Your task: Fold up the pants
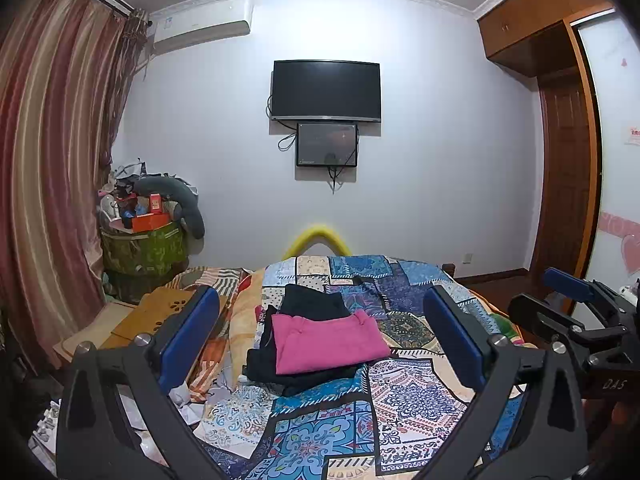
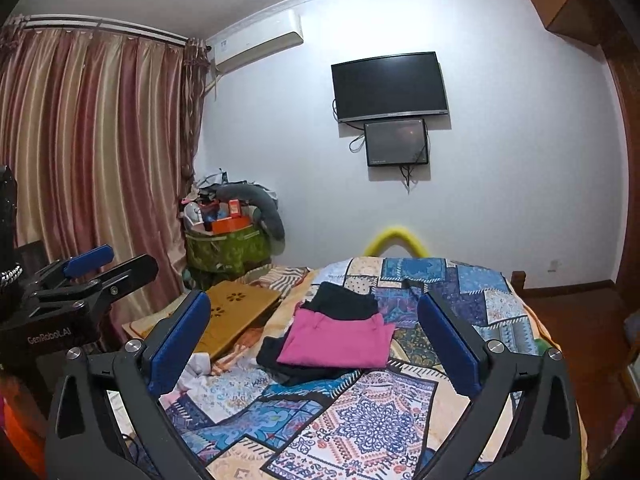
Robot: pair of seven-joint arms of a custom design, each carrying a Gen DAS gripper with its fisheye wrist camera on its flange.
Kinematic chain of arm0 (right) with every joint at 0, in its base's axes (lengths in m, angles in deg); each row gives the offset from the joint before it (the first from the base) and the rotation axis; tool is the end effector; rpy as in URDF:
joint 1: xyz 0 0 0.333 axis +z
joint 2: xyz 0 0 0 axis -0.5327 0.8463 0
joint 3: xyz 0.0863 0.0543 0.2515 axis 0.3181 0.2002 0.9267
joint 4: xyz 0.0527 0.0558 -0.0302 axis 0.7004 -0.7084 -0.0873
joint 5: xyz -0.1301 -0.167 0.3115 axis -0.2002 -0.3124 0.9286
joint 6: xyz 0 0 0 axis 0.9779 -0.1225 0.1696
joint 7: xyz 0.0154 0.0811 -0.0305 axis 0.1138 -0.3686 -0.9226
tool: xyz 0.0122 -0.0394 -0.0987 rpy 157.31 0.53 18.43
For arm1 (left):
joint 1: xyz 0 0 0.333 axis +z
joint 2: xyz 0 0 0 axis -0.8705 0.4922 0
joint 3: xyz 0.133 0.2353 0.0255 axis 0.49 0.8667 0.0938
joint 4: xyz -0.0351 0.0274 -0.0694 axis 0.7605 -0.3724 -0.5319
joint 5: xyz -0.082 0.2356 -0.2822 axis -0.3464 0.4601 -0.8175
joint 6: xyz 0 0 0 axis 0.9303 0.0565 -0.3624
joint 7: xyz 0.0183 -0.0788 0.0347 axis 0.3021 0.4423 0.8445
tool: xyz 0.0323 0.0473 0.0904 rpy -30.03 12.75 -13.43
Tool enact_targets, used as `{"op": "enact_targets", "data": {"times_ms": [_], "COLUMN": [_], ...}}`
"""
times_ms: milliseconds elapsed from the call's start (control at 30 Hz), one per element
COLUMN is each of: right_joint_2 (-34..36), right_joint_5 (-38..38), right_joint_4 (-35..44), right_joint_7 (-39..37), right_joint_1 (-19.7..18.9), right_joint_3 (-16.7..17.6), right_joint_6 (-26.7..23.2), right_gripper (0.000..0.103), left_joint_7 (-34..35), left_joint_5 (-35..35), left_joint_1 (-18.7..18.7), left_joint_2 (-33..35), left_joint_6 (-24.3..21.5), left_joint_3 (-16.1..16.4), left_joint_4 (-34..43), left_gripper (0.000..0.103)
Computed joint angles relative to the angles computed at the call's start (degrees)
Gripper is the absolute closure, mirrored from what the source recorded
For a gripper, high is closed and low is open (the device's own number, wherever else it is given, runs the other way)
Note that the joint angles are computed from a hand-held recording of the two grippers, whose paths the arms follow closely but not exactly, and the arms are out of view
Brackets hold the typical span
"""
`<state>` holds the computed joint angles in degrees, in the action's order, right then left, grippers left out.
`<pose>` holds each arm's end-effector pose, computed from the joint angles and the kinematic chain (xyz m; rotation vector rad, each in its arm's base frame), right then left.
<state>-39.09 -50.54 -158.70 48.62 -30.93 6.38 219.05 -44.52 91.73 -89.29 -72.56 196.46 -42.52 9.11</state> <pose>0.4532 0.2216 0.6962 -1.4408 1.1384 -0.8194 0.4978 -0.3875 0.7190 -1.3030 1.4441 -1.1667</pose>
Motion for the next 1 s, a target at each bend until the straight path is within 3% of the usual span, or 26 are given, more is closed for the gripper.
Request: {"op": "enact_targets", "data": {"times_ms": [1000], "right_joint_2": [-0.6], "right_joint_5": [1.4], "right_joint_4": [-0.4], "right_joint_7": [-0.5], "right_joint_1": [1.4], "right_joint_3": [-1.5], "right_joint_6": [-1.2], "right_gripper": [0.0], "left_joint_7": [1.1], "left_joint_5": [-2.1], "left_joint_1": [0.1], "left_joint_2": [0.6], "left_joint_6": [-0.1], "left_joint_3": [0.4], "left_joint_4": [0.5], "left_gripper": [0.0]}}
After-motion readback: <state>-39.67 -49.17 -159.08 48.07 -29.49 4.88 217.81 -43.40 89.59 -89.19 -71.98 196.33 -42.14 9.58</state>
